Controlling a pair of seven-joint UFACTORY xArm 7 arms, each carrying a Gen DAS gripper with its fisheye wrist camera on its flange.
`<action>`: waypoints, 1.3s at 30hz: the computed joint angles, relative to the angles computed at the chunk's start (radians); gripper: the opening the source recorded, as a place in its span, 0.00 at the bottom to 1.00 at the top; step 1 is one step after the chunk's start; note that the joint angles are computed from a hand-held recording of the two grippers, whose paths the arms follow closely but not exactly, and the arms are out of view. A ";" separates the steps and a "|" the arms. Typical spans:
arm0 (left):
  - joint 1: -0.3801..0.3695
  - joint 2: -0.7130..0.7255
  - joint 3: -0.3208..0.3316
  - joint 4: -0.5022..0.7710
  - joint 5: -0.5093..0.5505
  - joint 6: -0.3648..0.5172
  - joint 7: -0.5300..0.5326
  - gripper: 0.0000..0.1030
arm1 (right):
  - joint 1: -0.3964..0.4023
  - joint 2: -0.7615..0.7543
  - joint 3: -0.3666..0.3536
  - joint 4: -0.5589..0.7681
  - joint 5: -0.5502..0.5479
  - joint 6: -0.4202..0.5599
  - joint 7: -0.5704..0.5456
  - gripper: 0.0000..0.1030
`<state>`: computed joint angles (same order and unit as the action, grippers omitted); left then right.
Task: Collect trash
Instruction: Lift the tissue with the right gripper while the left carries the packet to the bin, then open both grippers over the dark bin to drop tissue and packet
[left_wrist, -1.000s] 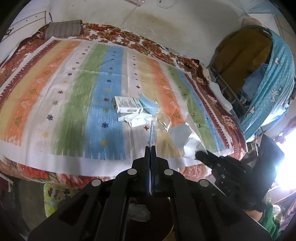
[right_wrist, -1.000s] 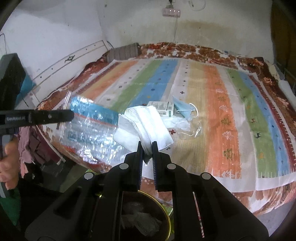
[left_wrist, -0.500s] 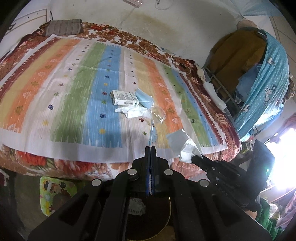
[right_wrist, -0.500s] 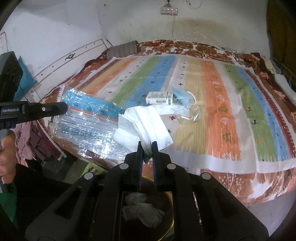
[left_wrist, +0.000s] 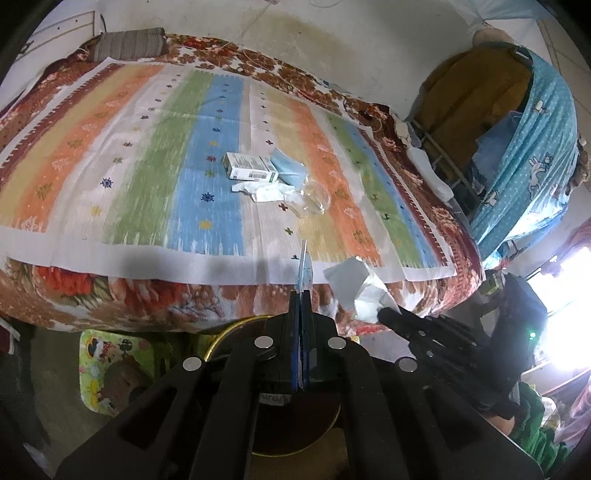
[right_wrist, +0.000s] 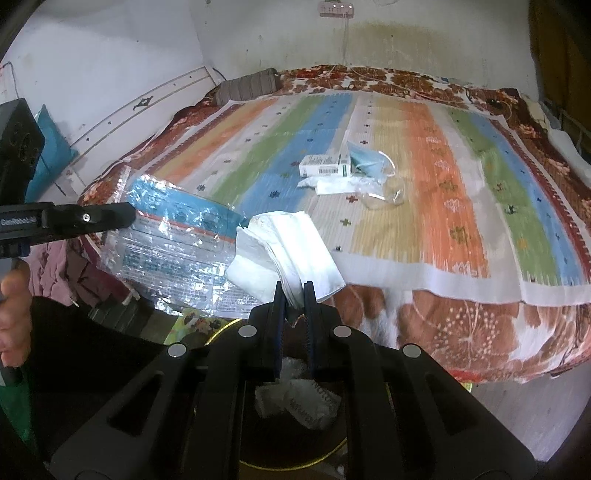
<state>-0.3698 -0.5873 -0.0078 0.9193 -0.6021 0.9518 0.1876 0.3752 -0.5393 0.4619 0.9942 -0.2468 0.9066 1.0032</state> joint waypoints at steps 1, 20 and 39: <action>0.000 -0.008 0.000 -0.007 -0.001 0.000 0.000 0.00 | 0.004 -0.003 0.000 -0.004 0.005 0.003 0.000 0.08; 0.007 -0.019 -0.105 -0.062 0.199 0.068 -0.118 0.00 | 0.091 0.032 -0.019 -0.060 0.117 0.050 0.029 0.08; -0.005 0.173 -0.153 -0.024 0.289 0.112 -0.292 0.00 | 0.127 0.166 -0.104 -0.099 0.238 0.033 0.009 0.08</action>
<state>-0.3746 -0.4145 -0.1609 0.8954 -0.3129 1.0637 -0.1041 0.5020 -0.3736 0.3577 0.8954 -0.0088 0.9395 1.0120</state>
